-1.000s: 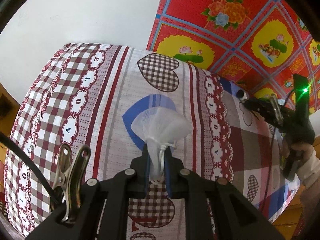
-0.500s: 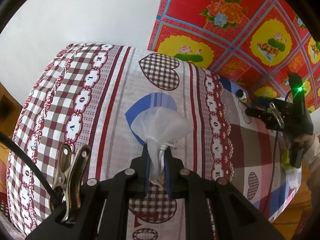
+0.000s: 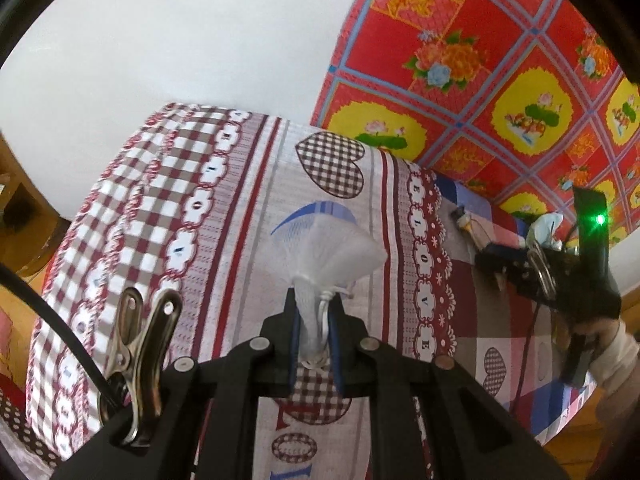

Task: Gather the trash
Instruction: 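Carry the mesh bag and glass bottle with both grippers over the red bucket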

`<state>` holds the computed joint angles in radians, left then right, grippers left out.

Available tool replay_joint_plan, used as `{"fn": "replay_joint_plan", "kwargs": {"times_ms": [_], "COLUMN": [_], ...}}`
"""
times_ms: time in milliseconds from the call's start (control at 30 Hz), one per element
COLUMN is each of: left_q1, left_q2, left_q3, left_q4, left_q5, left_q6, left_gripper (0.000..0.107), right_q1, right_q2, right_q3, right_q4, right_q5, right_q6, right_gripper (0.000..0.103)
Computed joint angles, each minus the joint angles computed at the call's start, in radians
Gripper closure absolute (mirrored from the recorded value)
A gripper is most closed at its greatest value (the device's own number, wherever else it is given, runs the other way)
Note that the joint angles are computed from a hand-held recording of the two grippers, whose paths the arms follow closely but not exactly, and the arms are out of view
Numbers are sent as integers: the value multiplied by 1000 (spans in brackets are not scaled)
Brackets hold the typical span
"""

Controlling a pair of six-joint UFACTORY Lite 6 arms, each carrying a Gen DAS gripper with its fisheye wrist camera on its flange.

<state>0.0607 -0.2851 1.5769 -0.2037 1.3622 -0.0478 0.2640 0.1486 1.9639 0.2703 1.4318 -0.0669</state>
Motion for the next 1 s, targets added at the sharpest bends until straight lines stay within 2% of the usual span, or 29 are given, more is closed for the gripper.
{"fn": "replay_joint_plan", "kwargs": {"times_ms": [100, 133, 167, 200, 367, 567, 700, 800, 833, 900, 1000], "left_q1": [16, 17, 0, 5, 17, -20, -45, -132, -170, -249, -272], "left_q2": [-34, -46, -55, -68, -153, -249, -285, -301, -307, -315, -330], "left_q3": [19, 26, 27, 29, 5, -31, -30, -24, -22, -21, -23], "left_q4": [22, 34, 52, 57, 88, 139, 154, 206, 228, 273, 288], "left_q5": [41, 56, 61, 74, 129, 180, 210, 222, 228, 241, 257], "left_q6": [-19, -30, -55, -63, -120, -207, -250, -326, -357, -419, -447], "left_gripper": [94, 94, 94, 94, 94, 94, 94, 94, 94, 94, 94], "right_q1": [30, 44, 65, 91, 223, 255, 202, 169, 157, 164, 202], "right_q2": [-76, -103, -117, -132, -170, -186, -182, -180, -177, -175, -176], "right_q3": [-82, -107, -127, -144, -170, -189, -215, -238, -236, -226, -199], "right_q4": [48, 57, 73, 67, -25, -130, -134, -122, -103, -93, -72], "right_q5": [-28, -38, -55, -79, -115, -129, -124, -138, -142, -149, -162], "right_q6": [45, 64, 77, 98, 190, 266, 257, 237, 232, 230, 232], "right_gripper": [65, 75, 89, 91, 92, 92, 90, 88, 89, 98, 100]}}
